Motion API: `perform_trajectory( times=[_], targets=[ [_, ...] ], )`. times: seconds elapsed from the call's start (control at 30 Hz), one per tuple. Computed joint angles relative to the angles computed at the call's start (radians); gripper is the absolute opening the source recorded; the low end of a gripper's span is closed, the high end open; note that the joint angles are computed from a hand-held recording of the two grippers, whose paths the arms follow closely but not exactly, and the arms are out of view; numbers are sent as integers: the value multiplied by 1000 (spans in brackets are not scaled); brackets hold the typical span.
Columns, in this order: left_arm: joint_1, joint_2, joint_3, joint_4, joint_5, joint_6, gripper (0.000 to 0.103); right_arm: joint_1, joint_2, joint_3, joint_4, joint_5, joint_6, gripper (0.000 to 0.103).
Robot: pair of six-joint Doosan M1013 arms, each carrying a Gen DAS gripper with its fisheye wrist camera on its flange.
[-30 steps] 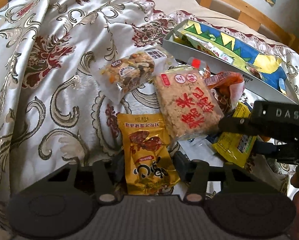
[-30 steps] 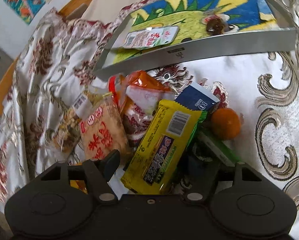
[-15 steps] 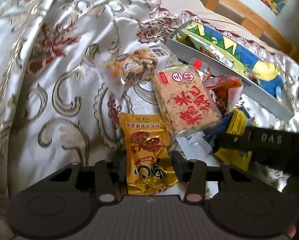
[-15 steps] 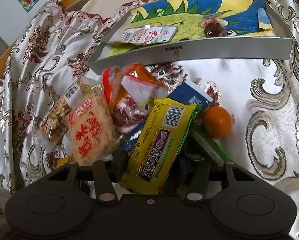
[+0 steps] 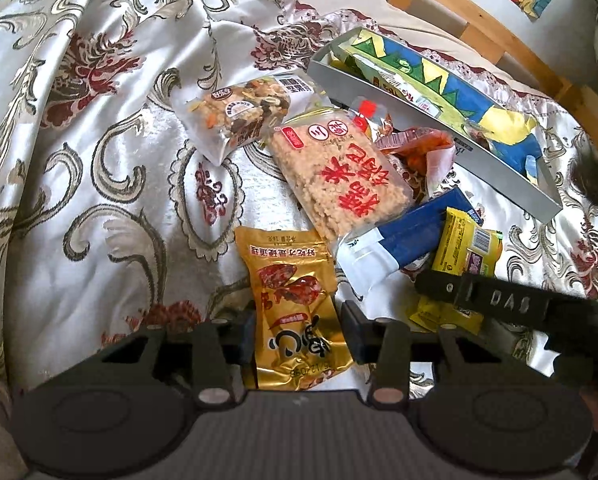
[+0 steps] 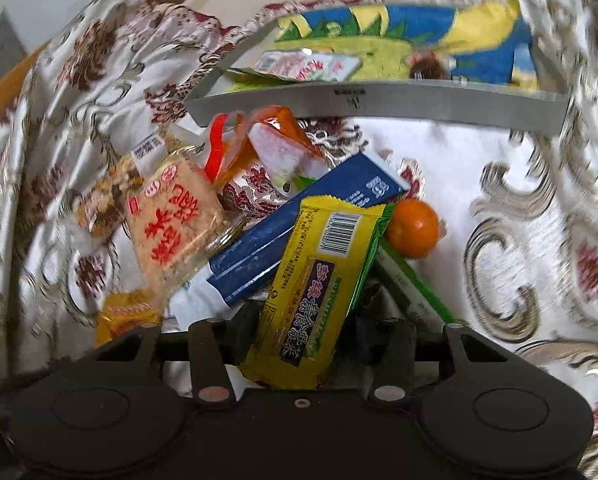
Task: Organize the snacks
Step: 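Close left tool on gold pouch while right tool grasps green stick snack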
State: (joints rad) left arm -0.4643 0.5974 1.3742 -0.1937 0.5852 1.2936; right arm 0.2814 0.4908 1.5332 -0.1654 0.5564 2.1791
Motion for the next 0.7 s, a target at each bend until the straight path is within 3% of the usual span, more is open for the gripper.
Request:
perform_trajectory(
  times=[0.17,0.37,0.47,0.7],
  targets=[
    [4,-19,21,-81,1,94,46,51,-12,12,-317,46,145,43],
    [-3,-31,36,-70,-11,113,46,55,-23,29,-342,62,186,41],
    [-2,-43,55,-97,-40,153,45,62,-29,37,-370,67,197,33],
    [-1,-62,87,-159,-97,235,45,61,-39,51,-370,40,204,33]
  ],
)
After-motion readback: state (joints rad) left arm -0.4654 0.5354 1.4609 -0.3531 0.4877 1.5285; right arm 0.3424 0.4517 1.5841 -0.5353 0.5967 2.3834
